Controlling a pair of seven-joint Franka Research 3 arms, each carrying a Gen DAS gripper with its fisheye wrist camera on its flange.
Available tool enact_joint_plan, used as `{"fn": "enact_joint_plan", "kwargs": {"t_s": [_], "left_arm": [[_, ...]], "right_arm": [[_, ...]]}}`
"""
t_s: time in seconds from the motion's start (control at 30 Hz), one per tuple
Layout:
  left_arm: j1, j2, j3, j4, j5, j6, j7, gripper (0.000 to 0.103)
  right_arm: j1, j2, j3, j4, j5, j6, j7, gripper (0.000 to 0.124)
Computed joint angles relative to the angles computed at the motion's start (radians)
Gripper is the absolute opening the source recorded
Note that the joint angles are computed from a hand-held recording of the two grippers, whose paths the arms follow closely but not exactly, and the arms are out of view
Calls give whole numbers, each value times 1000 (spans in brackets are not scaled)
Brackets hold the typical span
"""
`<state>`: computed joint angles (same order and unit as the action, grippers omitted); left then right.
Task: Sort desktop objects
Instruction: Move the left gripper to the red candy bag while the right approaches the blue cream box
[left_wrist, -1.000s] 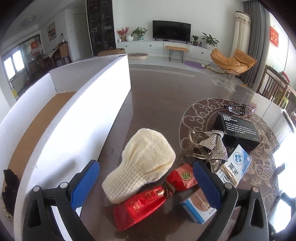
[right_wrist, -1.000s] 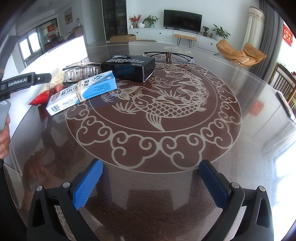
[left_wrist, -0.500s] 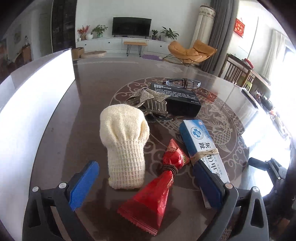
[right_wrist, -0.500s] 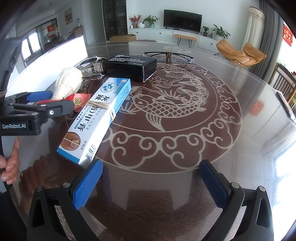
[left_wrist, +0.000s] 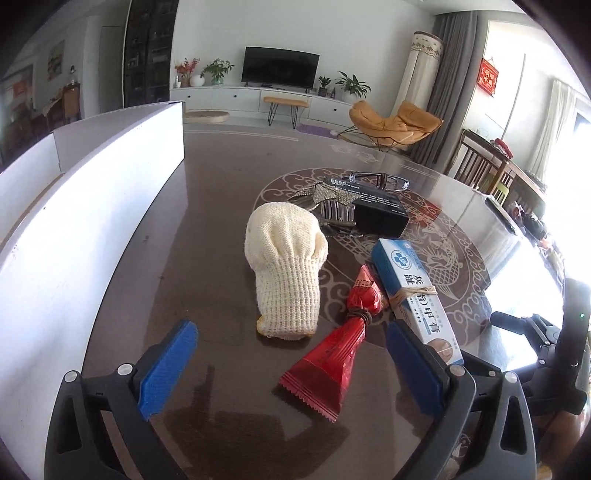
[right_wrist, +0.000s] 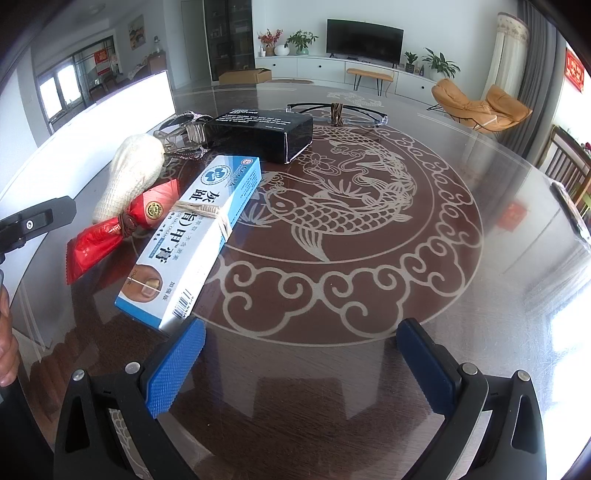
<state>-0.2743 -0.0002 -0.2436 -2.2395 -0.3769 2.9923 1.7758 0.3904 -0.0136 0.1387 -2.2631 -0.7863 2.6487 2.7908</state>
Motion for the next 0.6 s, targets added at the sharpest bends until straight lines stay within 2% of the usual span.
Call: {"fn": "enact_joint_plan", "kwargs": {"t_s": [0.07, 0.23, 0.4, 0.6], "left_arm": [[1, 7, -1, 5, 28, -1, -20, 103], [-23, -7, -18, 4, -159, 10, 200, 103], [-21, 21, -15, 25, -40, -34, 134, 103], [-3, 33, -30, 41, -100, -91, 178, 103]], "right_arm": [[0, -1, 0, 0, 0, 0, 0, 103], [0, 0, -1, 0, 0, 1, 0, 103], [0, 0, -1, -1, 0, 1, 0, 103], [0, 0, -1, -1, 0, 1, 0, 103]]}}
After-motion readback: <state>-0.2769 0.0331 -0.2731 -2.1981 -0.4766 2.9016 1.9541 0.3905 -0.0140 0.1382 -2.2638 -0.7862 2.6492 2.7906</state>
